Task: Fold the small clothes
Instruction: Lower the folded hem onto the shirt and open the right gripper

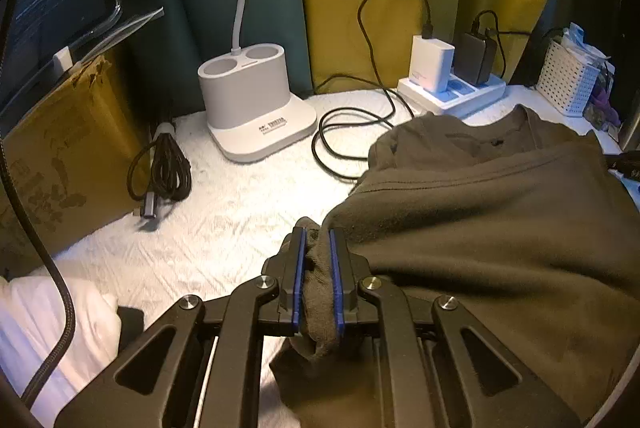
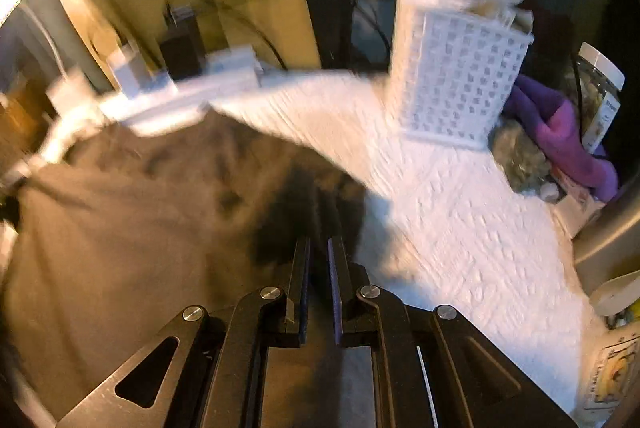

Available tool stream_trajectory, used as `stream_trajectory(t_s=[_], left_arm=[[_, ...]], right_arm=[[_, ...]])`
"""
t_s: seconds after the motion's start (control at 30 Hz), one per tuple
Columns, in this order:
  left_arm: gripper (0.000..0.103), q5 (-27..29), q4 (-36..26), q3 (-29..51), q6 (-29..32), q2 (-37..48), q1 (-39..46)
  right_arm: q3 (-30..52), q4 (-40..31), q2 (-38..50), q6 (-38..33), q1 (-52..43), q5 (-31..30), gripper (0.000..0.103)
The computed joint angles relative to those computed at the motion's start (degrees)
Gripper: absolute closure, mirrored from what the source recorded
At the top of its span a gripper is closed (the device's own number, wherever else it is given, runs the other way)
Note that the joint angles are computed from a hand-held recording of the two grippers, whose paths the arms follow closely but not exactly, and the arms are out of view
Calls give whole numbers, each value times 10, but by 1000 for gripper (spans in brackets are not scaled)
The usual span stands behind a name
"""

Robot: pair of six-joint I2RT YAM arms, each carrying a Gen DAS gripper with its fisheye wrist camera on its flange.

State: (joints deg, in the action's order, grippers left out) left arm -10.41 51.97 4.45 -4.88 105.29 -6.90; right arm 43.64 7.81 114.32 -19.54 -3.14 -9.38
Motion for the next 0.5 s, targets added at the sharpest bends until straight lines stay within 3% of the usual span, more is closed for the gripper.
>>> stream_trajectory(t_s=[0.03, 0.1, 0.13, 0.17, 0.23, 0.33, 0.43, 0.5], left_arm=[[93, 0, 1, -3, 0, -1, -1], [93, 1, 2, -6, 0, -3, -1], [93, 2, 1, -7, 0, -3, 0], [93, 3, 1, -7, 0, -3, 1], [93, 4, -4, -9, 0, -11, 1], [93, 6, -3, -18, 0, -27, -4], [93, 10, -11, -24, 2, -48, -3], [93, 12, -19, -24, 1, -58, -3]], right_arm=[[-2, 10, 11, -5, 4, 21, 85], [-25, 49, 4, -2, 5, 52, 46], [-34, 73, 3, 4, 9, 92, 16], [-40, 93, 6, 12, 10, 133, 13], [-36, 77, 3, 14, -16, 82, 14], [-56, 102, -16, 15, -27, 68, 14], [-68, 105, -52, 7, -42, -30, 25], [-51, 88, -47, -2, -33, -50, 35]])
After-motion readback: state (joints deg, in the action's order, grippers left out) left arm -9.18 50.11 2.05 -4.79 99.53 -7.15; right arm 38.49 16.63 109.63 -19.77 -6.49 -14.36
